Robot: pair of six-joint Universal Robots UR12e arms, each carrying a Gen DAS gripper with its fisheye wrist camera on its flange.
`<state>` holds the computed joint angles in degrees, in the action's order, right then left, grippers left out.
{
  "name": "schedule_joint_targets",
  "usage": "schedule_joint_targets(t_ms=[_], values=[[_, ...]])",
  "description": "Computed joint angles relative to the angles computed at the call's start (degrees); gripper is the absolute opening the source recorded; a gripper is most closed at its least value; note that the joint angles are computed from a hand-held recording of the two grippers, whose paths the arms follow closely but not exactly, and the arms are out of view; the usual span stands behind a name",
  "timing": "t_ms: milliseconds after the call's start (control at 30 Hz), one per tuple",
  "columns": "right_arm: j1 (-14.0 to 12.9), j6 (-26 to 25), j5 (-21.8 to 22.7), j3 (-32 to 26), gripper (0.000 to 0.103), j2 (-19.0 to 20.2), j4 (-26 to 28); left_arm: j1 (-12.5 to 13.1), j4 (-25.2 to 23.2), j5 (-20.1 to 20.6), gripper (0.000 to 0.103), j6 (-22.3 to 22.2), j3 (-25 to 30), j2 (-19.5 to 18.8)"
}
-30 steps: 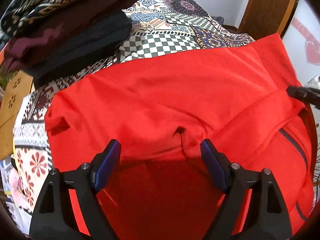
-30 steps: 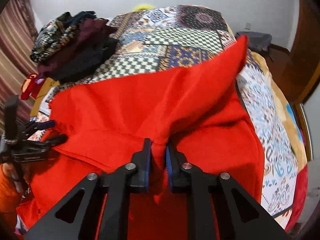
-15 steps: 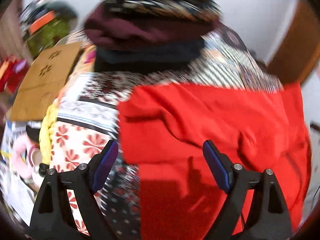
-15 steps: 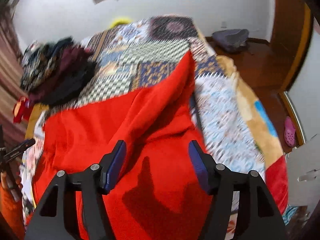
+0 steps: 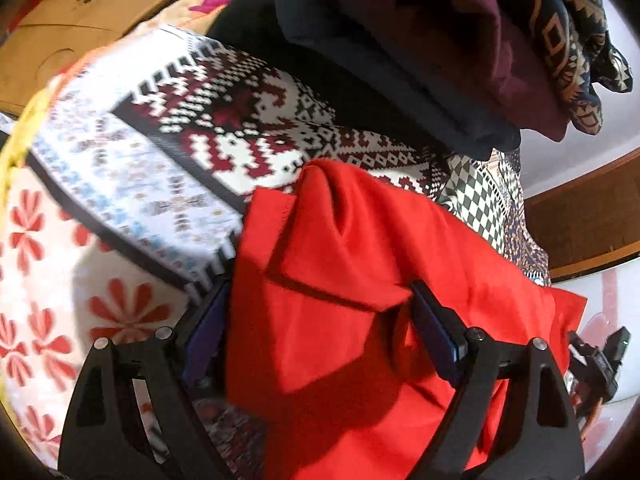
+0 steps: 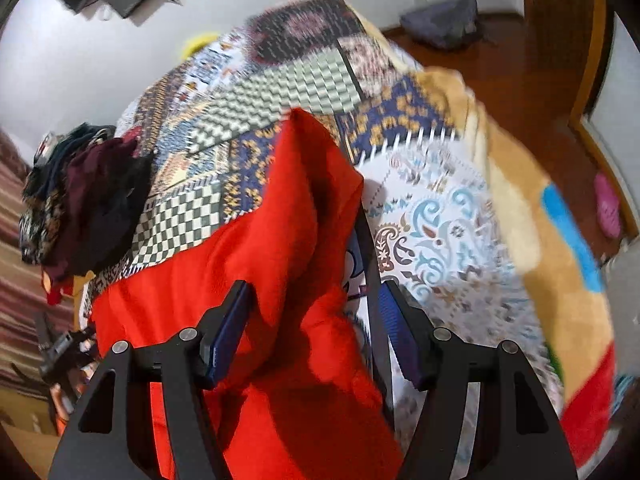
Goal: Fold large clothes
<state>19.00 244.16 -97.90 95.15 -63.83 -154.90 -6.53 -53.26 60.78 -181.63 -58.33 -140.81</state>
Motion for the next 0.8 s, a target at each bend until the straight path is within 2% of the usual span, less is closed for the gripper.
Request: schedule_joint_targets(t_ms=[67, 133, 167, 200, 233, 267, 300, 400, 500, 567, 700, 800], values=[[-0.1, -0.7, 0.1, -0.2, 0.062, 0.5, -1.3, -0.5, 0.2, 0.5, 0.083, 0.7, 0.6, -0.4], [-0.2, -2.2, 1.2, -0.5, 0.061, 0.9, -2.7, -0.9, -2.1, -0.6, 0.053, 2.7, 1.7, -0.9], [-0.4, -3.0, 2.5, -0.6, 0.05, 1.3, -3.9, -1.3, -1.7, 0.6, 0.05, 3.1, 1.8, -0.9], [-0.5, -3.8, 3.0, -1.0, 0.037, 1.5, -3.4, -1.5, -0.6, 1.0, 0.039, 3.6, 1.5, -0.7], [-0.3, -4.6, 2.0, -1.8, 0.031, 1.8, -1.8, -1.6, 0.1, 1.2, 0.026, 4.3, 1.5, -0.6], [0.0, -5.9, 0.8, -2.6, 0.019, 2.0, -0.6, -1.8, 1.3, 1.8, 0.022, 4.6, 1.2, -0.4], [0.0, -6.6, 0.7, -2.8, 0.016, 2.2, -1.0, -1.9, 2.1, 2.0, 0.017, 4.6, 1.2, -0.3], [0.2, -7.8, -0.3, -3.4, 0.014, 2.4, -3.1, -2.1, 5.9, 2.8, 0.014, 4.6, 0.9, 0.2], [0.6, -10.6, -2.8, -5.9, 0.014, 3.3, -2.5, -2.0, 7.8, 2.7, 0.013, 4.4, 2.0, 0.0], [0.7, -12.1, -3.9, -7.4, 0.014, 4.0, -2.4, -2.2, 9.0, 4.3, 0.012, 4.5, 3.6, -0.6], [0.4, -12.6, -5.1, -9.5, 0.014, 5.5, -2.0, -2.4, 9.4, 6.1, 0.012, 3.5, 6.6, -2.3], [0.0, -11.9, -5.4, -11.0, 0.014, 6.8, 1.3, -2.4, 7.8, 7.9, 0.013, 3.5, 8.7, -3.8]])
